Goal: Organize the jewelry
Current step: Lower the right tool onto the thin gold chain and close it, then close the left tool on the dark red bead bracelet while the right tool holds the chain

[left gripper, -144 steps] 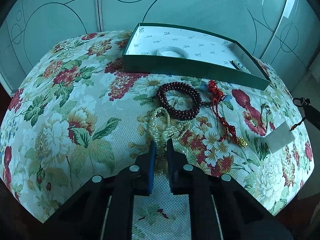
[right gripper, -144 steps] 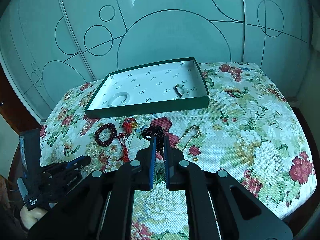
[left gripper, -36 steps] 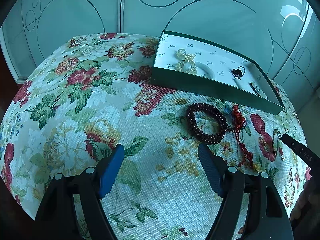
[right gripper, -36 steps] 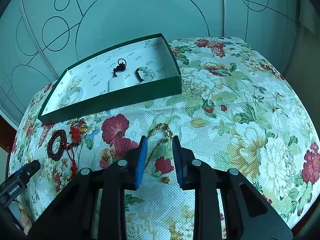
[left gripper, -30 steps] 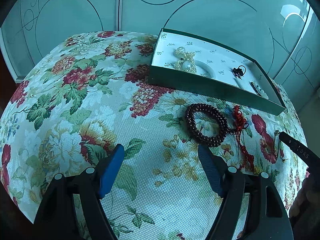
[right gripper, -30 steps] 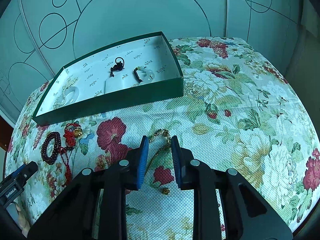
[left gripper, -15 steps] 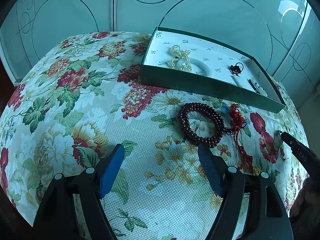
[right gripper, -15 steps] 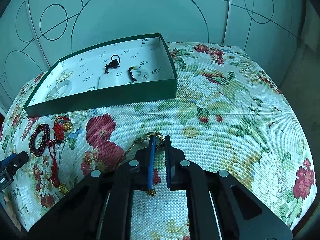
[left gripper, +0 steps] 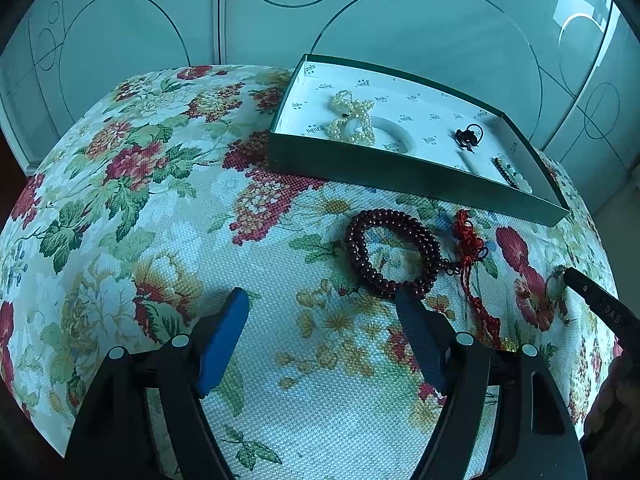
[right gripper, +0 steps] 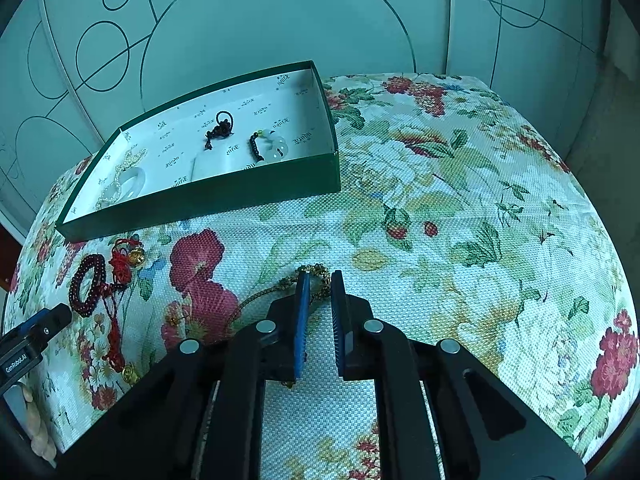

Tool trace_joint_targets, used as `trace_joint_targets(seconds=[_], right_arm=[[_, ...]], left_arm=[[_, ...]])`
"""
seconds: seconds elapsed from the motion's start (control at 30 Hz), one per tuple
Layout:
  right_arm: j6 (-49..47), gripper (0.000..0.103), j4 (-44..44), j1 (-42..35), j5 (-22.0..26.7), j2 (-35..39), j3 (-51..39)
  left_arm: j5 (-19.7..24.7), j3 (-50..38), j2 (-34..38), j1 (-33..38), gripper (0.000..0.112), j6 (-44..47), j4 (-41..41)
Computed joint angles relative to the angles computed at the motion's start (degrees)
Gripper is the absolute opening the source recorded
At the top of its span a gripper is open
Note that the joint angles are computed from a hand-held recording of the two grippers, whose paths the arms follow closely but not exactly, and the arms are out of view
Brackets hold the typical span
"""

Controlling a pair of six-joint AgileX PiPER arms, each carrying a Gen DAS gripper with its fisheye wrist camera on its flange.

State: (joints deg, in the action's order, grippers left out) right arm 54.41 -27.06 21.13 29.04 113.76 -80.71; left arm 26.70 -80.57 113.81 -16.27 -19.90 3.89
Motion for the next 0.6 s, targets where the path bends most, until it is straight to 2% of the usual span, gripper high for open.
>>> trace_joint_targets(seconds=[0.17, 0.37, 0.4, 0.5, 0.6], right_arm=[[1.49, 0.006, -2.22, 0.18, 0.3, -0.03, 0.68], [4.14, 0.006, -3.83, -0.25, -0.3, -0.98, 2.23], [4.41, 0.006, -4.0, -0.48, -0.5, -1.34, 2.67], [4.18, 0.006, -3.76, -1.3, -1.2, -2.18, 3.62], [3.83, 0.006, -3.67, -1.63, -1.93, -2.92, 4.39]], left_arm=[[0.22, -0.67, 0.37, -0.35, 0.075, 1.47, -1.47], [0.49, -2.1, 1.08, -1.37, 0.075, 3.36, -3.24], [0.57, -2.44, 1.28, -1.57, 0.079, 4.03, -3.79], [0.32, -3.27, 1.92, -2.26, 0.08, 5.26, -4.88], [1.61, -5.73, 3.39, -2.8, 0.08, 4.36, -4.37]])
